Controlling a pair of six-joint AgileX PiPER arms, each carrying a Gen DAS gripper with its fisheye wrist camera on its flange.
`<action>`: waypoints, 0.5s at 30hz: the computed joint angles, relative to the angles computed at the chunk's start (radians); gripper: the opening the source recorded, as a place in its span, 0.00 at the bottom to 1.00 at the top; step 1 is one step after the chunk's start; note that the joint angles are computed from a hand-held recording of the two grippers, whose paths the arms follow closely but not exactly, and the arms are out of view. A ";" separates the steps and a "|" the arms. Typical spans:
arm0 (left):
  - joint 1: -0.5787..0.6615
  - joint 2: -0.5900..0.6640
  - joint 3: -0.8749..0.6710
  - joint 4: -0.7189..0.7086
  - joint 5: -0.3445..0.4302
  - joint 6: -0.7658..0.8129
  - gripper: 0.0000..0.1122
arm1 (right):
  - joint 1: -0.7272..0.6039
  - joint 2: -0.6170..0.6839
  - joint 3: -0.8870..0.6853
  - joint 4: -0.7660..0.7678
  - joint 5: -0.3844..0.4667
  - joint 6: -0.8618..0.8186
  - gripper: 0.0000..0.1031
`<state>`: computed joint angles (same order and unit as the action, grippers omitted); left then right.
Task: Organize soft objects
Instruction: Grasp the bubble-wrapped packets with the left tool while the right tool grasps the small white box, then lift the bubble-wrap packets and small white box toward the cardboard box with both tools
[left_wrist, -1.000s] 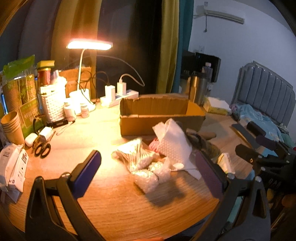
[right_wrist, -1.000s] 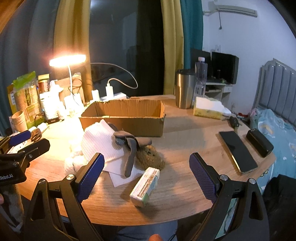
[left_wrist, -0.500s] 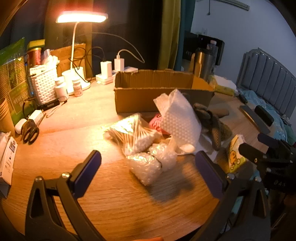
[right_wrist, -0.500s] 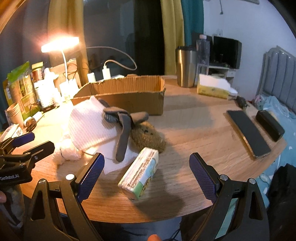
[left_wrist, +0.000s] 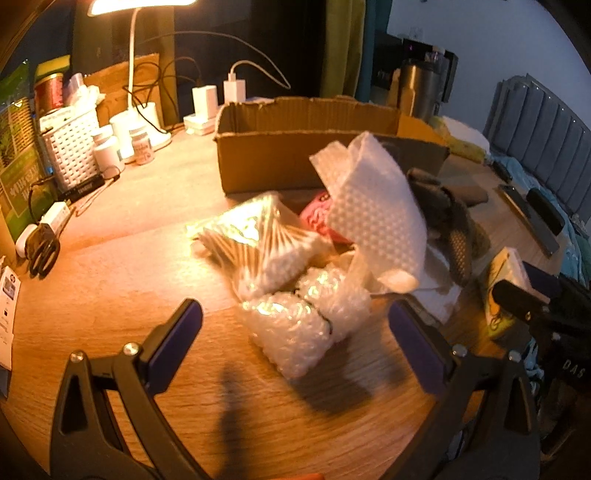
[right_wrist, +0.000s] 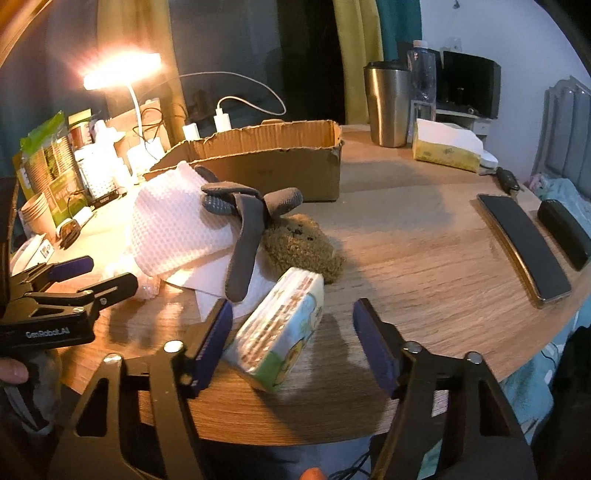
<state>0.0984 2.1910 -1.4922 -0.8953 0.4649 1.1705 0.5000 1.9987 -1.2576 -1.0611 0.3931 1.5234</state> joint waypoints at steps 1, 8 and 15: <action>-0.002 0.005 -0.007 0.014 0.004 -0.013 0.84 | -0.002 0.001 0.000 0.006 -0.002 -0.008 0.56; -0.017 0.036 -0.050 0.119 0.034 -0.111 0.65 | -0.009 0.004 -0.001 0.032 -0.014 -0.055 0.36; -0.008 0.032 -0.047 0.089 0.059 -0.076 0.54 | -0.006 -0.015 0.015 -0.010 -0.001 -0.025 0.27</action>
<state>0.0906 2.2227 -1.5388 -0.8059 0.5238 1.0946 0.4941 1.9840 -1.2426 -1.0707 0.3918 1.4989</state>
